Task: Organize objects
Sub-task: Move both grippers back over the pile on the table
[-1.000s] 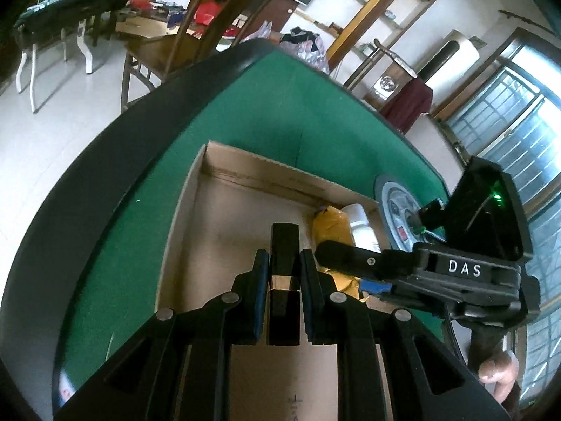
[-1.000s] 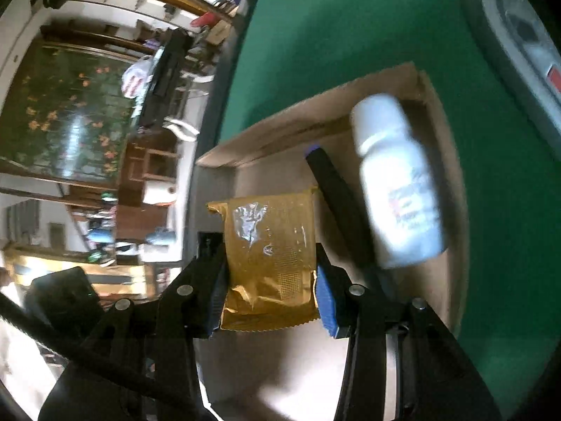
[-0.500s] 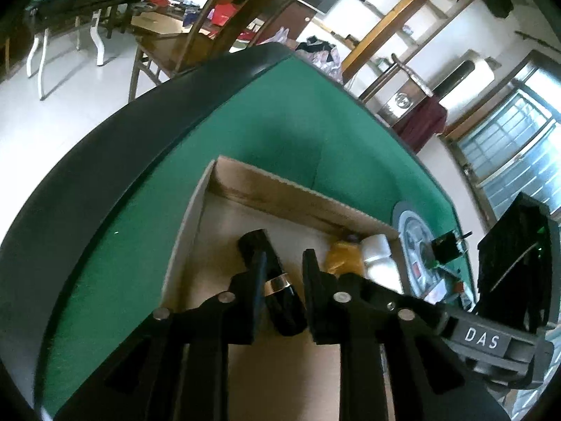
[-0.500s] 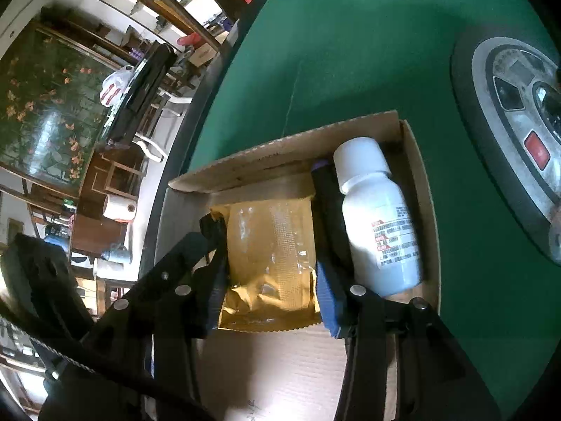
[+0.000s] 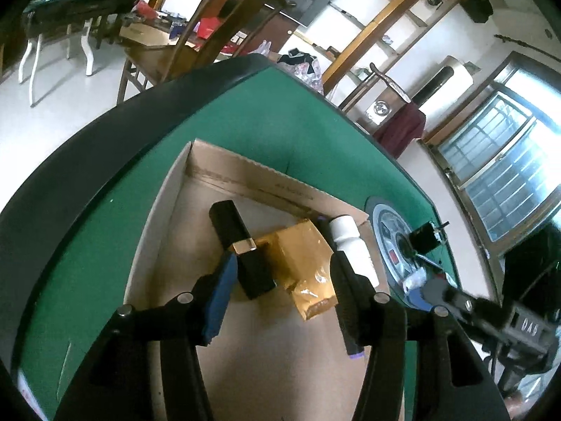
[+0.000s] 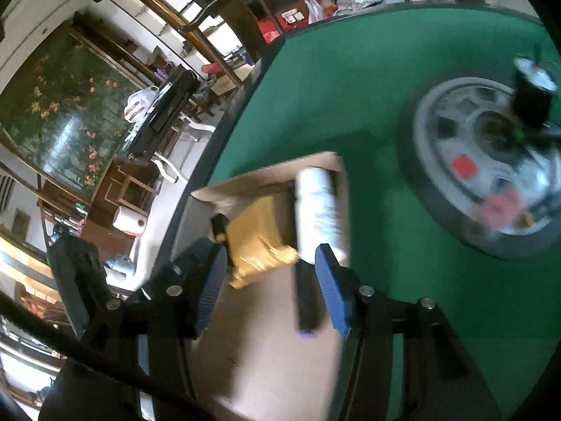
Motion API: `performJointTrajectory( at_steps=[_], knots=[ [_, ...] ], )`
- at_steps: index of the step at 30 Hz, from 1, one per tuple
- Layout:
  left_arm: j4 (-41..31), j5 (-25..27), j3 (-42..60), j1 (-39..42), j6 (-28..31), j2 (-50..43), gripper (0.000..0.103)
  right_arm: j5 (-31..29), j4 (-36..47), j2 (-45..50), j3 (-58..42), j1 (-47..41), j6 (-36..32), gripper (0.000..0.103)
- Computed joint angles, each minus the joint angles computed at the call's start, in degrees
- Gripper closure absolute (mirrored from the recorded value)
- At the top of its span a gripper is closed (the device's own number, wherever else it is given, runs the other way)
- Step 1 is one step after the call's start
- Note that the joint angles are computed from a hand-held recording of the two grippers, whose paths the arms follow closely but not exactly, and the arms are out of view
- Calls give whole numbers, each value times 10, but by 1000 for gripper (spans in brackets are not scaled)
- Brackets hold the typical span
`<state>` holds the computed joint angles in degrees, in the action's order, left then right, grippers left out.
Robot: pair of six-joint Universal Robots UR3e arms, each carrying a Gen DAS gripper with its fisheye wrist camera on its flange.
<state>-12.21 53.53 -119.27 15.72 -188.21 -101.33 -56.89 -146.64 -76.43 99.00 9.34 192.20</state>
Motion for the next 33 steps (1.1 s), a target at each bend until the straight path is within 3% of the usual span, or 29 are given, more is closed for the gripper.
performJointTrajectory(
  at_steps=[6, 9, 12, 14, 18, 22, 25, 33],
  knots=[
    [-22, -43, -25, 30, 23, 23, 54, 27, 21, -163, 156, -95, -67, 52],
    [-35, -26, -22, 20, 16, 47, 51, 33, 75, -272, 218, -164, -122, 52],
    [-79, -42, -23, 14, -3, 100, 47, 53, 183, -389, 252, -265, -195, 52],
    [-114, -45, -19, -8, -20, 152, 41, 83, 300, -475, 264, -371, -273, 51],
    [-145, -48, 8, -85, -50, 192, 27, 126, 499, -582, 261, -574, -417, 41],
    [-133, -41, 76, -209, -89, 116, 27, 139, 702, -608, 229, -751, -580, 41],
    [-110, -15, 126, -288, -107, 33, 27, 124, 762, -598, 218, -822, -648, 41],
    [-156, 61, 277, -442, -113, -118, 28, 89, 913, -610, 210, -985, -844, 41]
  ],
)
